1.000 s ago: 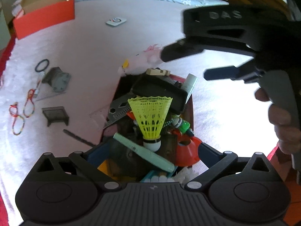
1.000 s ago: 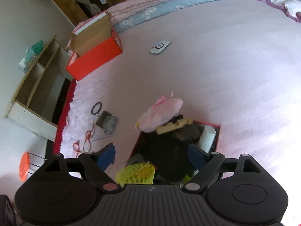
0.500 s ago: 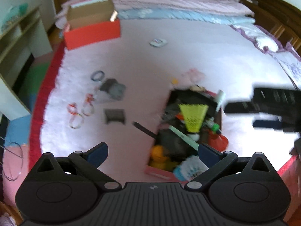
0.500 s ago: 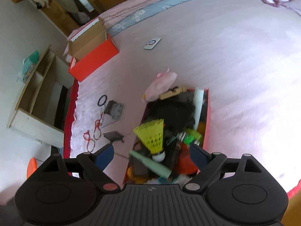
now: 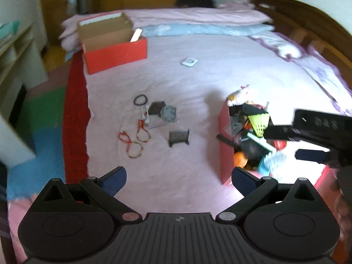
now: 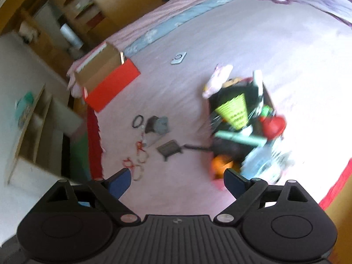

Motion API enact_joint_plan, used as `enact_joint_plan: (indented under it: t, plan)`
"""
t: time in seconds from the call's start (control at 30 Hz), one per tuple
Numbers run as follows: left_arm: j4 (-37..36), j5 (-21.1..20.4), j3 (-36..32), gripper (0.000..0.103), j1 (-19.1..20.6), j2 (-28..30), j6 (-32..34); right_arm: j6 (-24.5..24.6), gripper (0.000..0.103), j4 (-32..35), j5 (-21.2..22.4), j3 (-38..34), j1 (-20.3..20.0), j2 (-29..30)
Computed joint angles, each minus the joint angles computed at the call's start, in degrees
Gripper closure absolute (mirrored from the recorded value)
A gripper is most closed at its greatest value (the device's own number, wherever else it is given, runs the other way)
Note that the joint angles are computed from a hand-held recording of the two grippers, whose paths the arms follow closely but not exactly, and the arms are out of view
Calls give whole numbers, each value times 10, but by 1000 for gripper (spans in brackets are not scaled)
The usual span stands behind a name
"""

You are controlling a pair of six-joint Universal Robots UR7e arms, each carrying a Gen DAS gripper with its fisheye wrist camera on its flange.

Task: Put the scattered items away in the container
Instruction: 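Move both grippers back over the grey plastic pieces on the bed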

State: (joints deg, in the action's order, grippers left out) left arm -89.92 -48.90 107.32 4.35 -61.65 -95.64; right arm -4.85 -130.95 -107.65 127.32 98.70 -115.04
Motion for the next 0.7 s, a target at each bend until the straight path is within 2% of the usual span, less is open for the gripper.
enact_joint_plan:
  t: [0.07, 0.13, 0.2, 0.27, 0.37, 0.47, 0.57, 0.7]
  plan:
    - [53, -7, 11, 0, -13, -38, 6, 53, 8, -36, -27, 35, 46, -1]
    - [97, -16, 18, 0, -22, -74, 10, 107, 9, -38, -62, 50, 95, 12]
    - [112, -22, 28, 0, -23, -108, 17, 160, 10, -28, -84, 58, 139, 26]
    - [124, -19, 34, 0, -18, -134, 24, 182, 10, -32, -94, 67, 175, 36]
    - [131, -12, 36, 0, -11, -160, 23, 233, 10, -32, -132, 72, 225, 55]
    - [117, 4, 40, 0, -2, -182, 52, 294, 10, -18, -157, 66, 256, 75]
    - [102, 24, 40, 0, 12, -193, 81, 316, 10, -18, -179, 52, 279, 108]
    - [57, 44, 57, 0, 32, -213, 134, 314, 10, -81, -203, 53, 295, 155]
